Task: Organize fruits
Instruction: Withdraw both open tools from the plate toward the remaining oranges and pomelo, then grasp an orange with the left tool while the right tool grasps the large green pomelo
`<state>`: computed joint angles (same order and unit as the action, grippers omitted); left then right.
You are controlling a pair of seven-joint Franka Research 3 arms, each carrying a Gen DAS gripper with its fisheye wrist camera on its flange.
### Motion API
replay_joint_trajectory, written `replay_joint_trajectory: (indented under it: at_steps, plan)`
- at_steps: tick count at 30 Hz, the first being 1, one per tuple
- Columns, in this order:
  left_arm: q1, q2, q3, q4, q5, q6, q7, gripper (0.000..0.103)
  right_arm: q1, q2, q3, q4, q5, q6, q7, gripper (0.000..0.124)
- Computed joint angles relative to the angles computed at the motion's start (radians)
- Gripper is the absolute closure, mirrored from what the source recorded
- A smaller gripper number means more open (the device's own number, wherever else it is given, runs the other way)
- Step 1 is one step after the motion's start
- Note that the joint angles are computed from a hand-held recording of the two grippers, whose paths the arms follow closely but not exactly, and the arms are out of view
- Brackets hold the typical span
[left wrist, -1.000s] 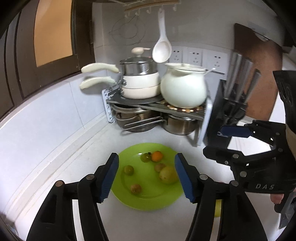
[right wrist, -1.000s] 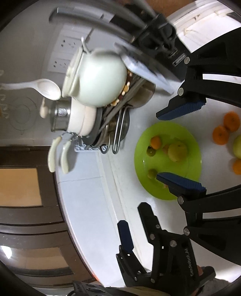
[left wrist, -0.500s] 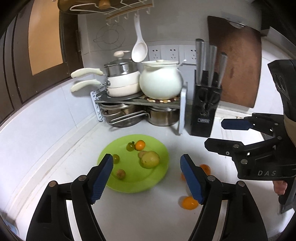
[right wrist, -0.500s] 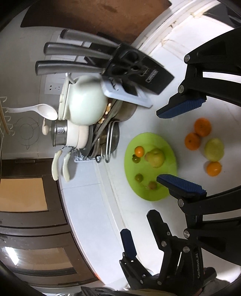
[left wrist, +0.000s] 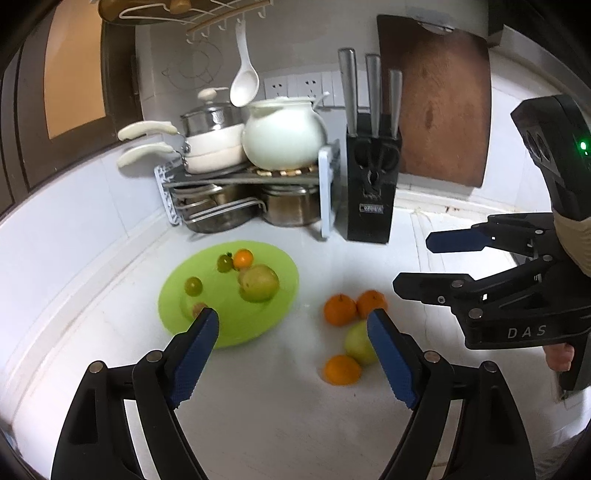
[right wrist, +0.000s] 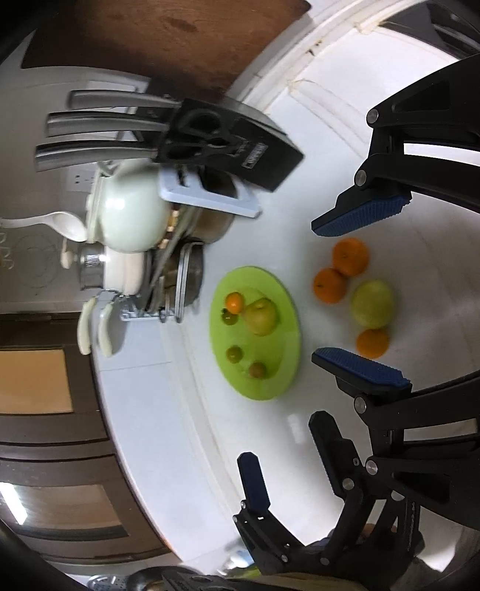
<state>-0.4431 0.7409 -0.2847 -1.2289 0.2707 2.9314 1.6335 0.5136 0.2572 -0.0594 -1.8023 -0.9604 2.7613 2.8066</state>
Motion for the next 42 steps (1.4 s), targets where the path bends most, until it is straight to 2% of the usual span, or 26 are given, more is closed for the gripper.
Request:
replay_joint_trajectory:
  at_steps: [4, 10, 15, 18, 24, 28, 35, 42]
  plan:
    - [-0.003, 0.008, -0.004, -0.028, 0.006, 0.015, 0.001, 0.02, -0.009, 0.004, 0.009, -0.031, 0.045, 0.007, -0.046, 0.061]
    - [-0.012, 0.04, -0.013, -0.017, 0.003, -0.024, 0.025, 0.02, -0.005, 0.008, 0.004, -0.07, 0.091, 0.021, -0.073, 0.061]
    - [-0.016, 0.086, -0.03, 0.035, -0.017, -0.088, 0.07, 0.021, 0.0, 0.015, 0.0, -0.091, 0.128, 0.013, -0.086, 0.061]
    - [-0.029, 0.132, -0.029, 0.11, -0.04, -0.155, 0.092, 0.022, -0.003, 0.023, 0.001, -0.096, 0.165, 0.006, -0.107, 0.061]
    - [-0.064, 0.205, -0.009, 0.235, -0.078, -0.241, 0.108, 0.032, -0.002, 0.036, -0.006, -0.098, 0.223, 0.009, -0.143, 0.061]
    - [-0.068, 0.244, -0.023, 0.305, -0.114, -0.289, 0.137, 0.039, -0.003, 0.041, -0.011, -0.103, 0.262, 0.02, -0.167, 0.061]
    - [-0.088, 0.297, -0.017, 0.405, -0.157, -0.349, 0.171, 0.054, 0.004, 0.047, -0.023, -0.107, 0.316, 0.043, -0.198, 0.061]
    - [-0.099, 0.325, -0.008, 0.455, -0.187, -0.383, 0.185, 0.063, 0.014, 0.059, -0.033, -0.096, 0.348, 0.052, -0.231, 0.061]
